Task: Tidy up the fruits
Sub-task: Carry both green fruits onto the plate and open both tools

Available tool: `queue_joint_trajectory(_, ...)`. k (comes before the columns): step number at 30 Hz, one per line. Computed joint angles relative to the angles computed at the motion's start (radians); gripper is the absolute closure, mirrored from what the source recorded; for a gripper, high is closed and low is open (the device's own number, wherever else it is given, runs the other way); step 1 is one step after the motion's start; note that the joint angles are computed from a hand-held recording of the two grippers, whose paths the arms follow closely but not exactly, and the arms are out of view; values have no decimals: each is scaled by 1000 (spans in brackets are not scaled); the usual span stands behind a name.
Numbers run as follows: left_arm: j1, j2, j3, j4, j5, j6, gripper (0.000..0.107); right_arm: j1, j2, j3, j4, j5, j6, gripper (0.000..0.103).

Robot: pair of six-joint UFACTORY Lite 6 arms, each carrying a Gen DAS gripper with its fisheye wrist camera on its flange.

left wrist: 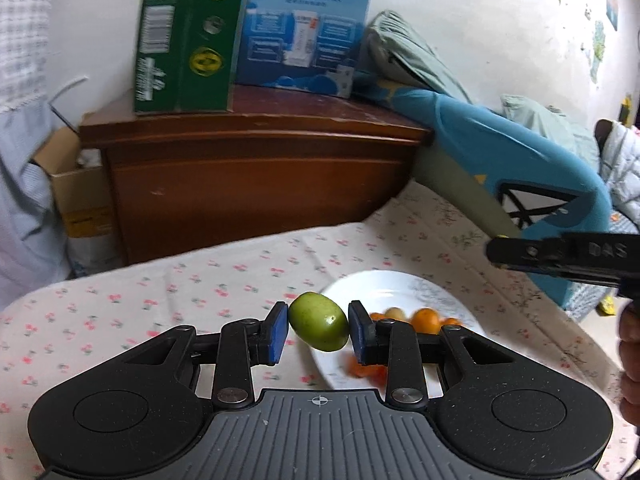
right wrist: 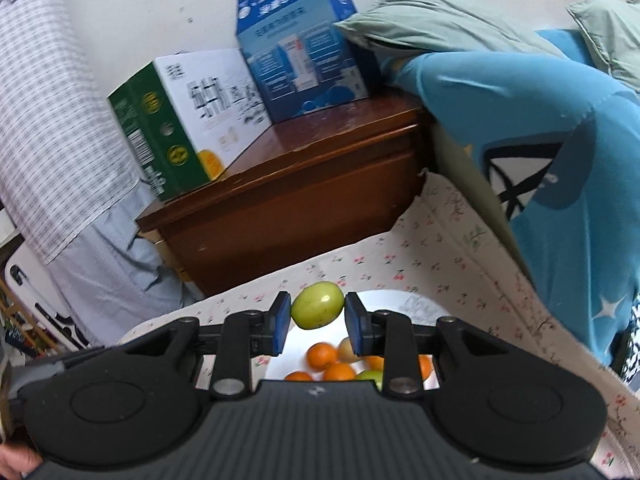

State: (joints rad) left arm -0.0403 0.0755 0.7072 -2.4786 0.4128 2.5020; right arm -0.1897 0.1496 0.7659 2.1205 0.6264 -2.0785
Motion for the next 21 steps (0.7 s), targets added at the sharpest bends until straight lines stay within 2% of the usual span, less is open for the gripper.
queue_joint_trajectory(8,-47,96,60,86,3,-95,77,-37,151,126,-51,-31,112,74)
queue_joint_trajectory(21,-180,225,119,48,16,-66,77,-8,348,276,-86,-117,159,74)
